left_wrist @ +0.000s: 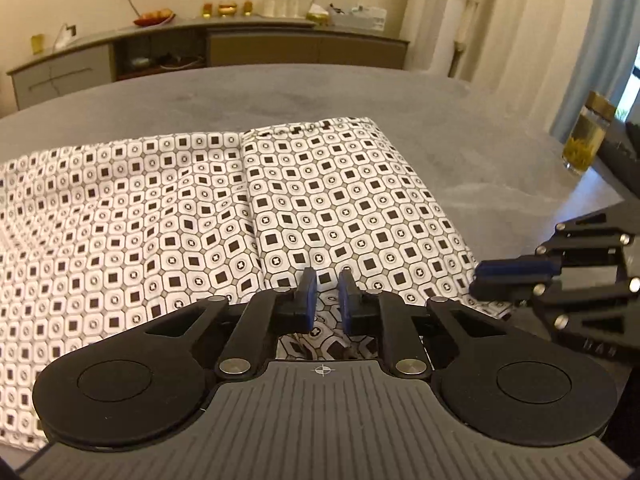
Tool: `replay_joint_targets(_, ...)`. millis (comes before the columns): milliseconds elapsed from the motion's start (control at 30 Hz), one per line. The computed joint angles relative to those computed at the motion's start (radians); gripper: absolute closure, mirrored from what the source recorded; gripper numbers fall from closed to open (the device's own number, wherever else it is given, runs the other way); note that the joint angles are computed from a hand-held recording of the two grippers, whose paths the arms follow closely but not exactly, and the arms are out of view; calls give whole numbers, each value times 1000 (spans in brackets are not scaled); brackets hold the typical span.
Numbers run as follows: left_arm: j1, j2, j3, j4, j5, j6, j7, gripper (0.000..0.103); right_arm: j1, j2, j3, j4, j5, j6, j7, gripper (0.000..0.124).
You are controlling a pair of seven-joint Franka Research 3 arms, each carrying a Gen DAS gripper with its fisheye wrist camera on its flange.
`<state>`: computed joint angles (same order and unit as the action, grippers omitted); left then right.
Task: Fold clothes
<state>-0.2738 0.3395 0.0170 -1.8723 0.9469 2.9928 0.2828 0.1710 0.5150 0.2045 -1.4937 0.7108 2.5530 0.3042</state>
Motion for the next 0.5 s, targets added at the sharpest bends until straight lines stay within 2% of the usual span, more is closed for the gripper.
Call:
replay_joint_targets(33,-3,0,7,-5,13,22,-16,83,-1,3,-2,10,-7,-15,2,114)
replay_joint_targets(100,-35,-3,36,-3,72,20,-60,80,0,47,-11,90,2,-47,87,113)
replay_joint_targets(167,-47,4,35,16,112,-14,-71,76,10,111,-25,195,-7,-76,208,110)
replay_joint_targets(233,-52,4,26,24,147,-48,-76,76,28,184,-41,305,-47,-108,332,107)
replay_joint_targets(333,-44,0,13,21,202,-52,-107,76,40,244,-43,393,-104,-146,421,104)
replay_joint_targets(400,-24,1,-2,19,199,-25,-118,76,48,289,-44,460,-141,-175,479,112)
replay_joint_targets(433,-11,4,-12,18,183,-6,-107,76,54,289,-47,457,-159,-160,482,118)
replay_joint_targets(500,3,8,-23,23,143,5,-76,75,70,266,-62,410,-205,-85,469,122)
